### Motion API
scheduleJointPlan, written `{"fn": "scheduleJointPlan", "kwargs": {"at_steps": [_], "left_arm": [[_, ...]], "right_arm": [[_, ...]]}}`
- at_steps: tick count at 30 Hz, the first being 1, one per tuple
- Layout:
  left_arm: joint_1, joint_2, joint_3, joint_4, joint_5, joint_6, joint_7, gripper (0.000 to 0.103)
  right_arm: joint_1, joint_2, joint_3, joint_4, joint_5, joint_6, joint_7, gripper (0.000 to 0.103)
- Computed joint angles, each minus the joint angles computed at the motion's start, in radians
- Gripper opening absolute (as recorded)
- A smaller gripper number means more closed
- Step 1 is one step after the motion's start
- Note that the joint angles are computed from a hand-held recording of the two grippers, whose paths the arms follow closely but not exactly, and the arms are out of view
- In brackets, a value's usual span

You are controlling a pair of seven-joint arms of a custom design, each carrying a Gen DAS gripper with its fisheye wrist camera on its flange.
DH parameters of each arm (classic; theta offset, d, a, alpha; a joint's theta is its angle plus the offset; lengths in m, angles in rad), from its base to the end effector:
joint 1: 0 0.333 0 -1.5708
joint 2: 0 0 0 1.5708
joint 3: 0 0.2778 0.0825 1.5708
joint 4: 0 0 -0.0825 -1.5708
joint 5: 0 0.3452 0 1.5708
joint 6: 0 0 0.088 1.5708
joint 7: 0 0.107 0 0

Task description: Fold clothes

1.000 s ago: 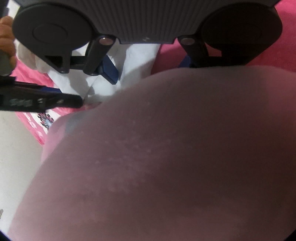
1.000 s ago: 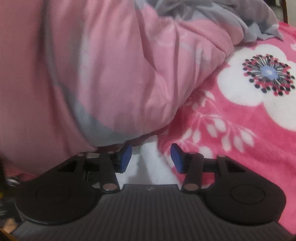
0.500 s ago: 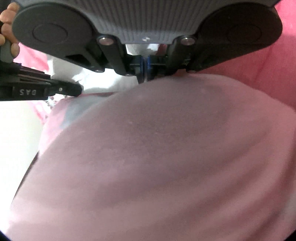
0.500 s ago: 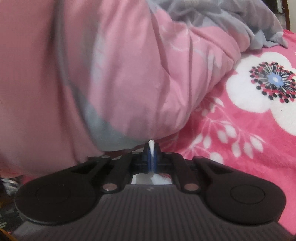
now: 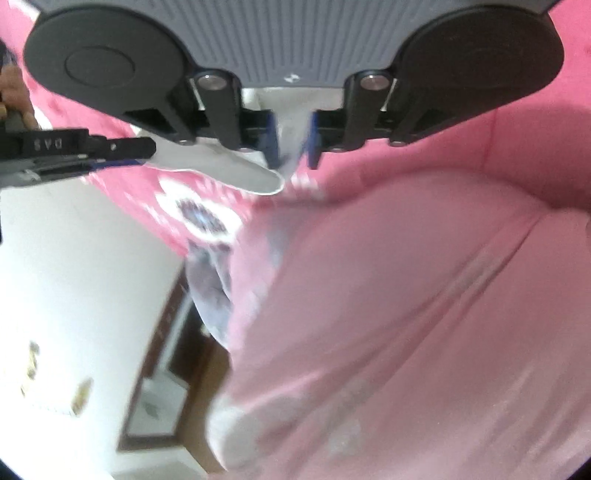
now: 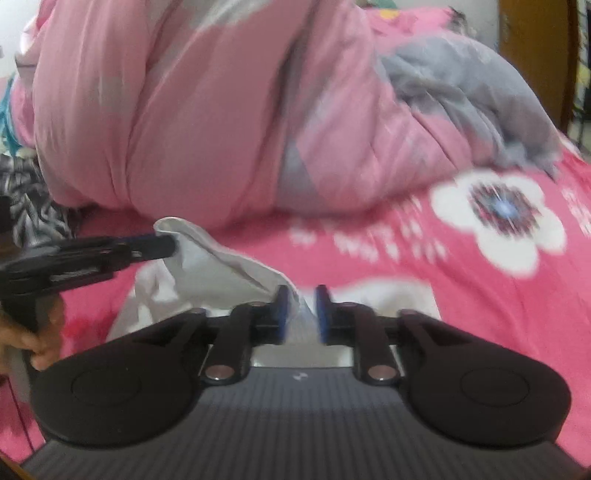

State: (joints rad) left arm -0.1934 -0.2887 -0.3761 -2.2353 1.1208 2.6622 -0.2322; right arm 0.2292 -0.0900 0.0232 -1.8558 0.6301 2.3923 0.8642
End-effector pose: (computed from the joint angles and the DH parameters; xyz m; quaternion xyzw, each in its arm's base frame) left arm 0.3887 -0.2951 0.5217 -0.7043 0.4940 -0.4151 0.2959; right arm 0.5275 0.1417 0.5976 -0.8175 0.4160 -0.1057 0.3841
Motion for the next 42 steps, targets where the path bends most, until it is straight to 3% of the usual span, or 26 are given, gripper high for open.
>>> {"fn": "scheduleJointPlan", "kwargs": {"at_steps": [2, 4, 7, 10, 15, 19, 25, 27, 28, 29, 31, 39, 42], "left_arm": [[-0.038, -0.039, 0.016, -0.044, -0.092, 0.018, 0.073, 0.045], [-0.060, -0.097, 0.034, -0.100, -0.178, 0.034, 0.140, 0.055], [-0.077, -0.216, 0.038, -0.208, -0.262, 0.063, 0.182, 0.059], [0.001, -0.173, 0.007, -0.171, -0.262, 0.096, 0.182, 0.061], [0.066, -0.082, -0.046, -0.085, -0.252, 0.047, 0.147, 0.061], [0.049, 0.002, -0.037, -0.017, -0.218, -0.042, 0.189, 0.058], [0.004, 0.084, 0.018, 0.016, -0.195, -0.063, 0.194, 0.057], [-0.003, 0.107, 0.031, 0.025, -0.177, -0.059, 0.184, 0.057], [-0.006, 0.117, 0.038, 0.029, -0.168, -0.058, 0.180, 0.057], [-0.010, 0.125, 0.043, 0.035, -0.158, -0.058, 0.176, 0.057], [-0.015, 0.140, 0.052, 0.046, -0.138, -0.058, 0.169, 0.057], [-0.028, 0.200, 0.090, 0.107, -0.100, -0.077, 0.167, 0.057], [-0.036, 0.192, 0.098, 0.098, -0.106, -0.069, 0.181, 0.058]], "right_arm": [[-0.014, -0.046, -0.012, -0.048, -0.018, -0.034, 0.042, 0.030], [-0.026, -0.075, -0.026, -0.079, -0.010, -0.060, 0.074, 0.030], [-0.043, -0.095, -0.052, -0.092, 0.042, -0.113, 0.153, 0.032], [-0.058, -0.070, -0.073, -0.071, 0.133, -0.168, 0.258, 0.034], [-0.063, 0.020, -0.048, -0.016, 0.206, -0.168, 0.392, 0.036], [-0.047, 0.079, -0.009, 0.008, 0.118, -0.087, 0.450, 0.039], [-0.043, 0.161, 0.009, 0.051, 0.082, -0.035, 0.485, 0.037], [-0.043, 0.180, 0.016, 0.065, 0.087, -0.023, 0.465, 0.027], [-0.043, 0.187, 0.019, 0.071, 0.084, -0.018, 0.454, 0.013], [-0.042, 0.192, 0.022, 0.076, 0.084, -0.009, 0.443, 0.006], [-0.041, 0.201, 0.028, 0.084, 0.083, 0.008, 0.419, 0.003], [-0.036, 0.273, 0.046, 0.150, 0.085, 0.084, 0.411, 0.003], [-0.033, 0.288, 0.049, 0.145, 0.072, 0.124, 0.420, 0.007]]}}
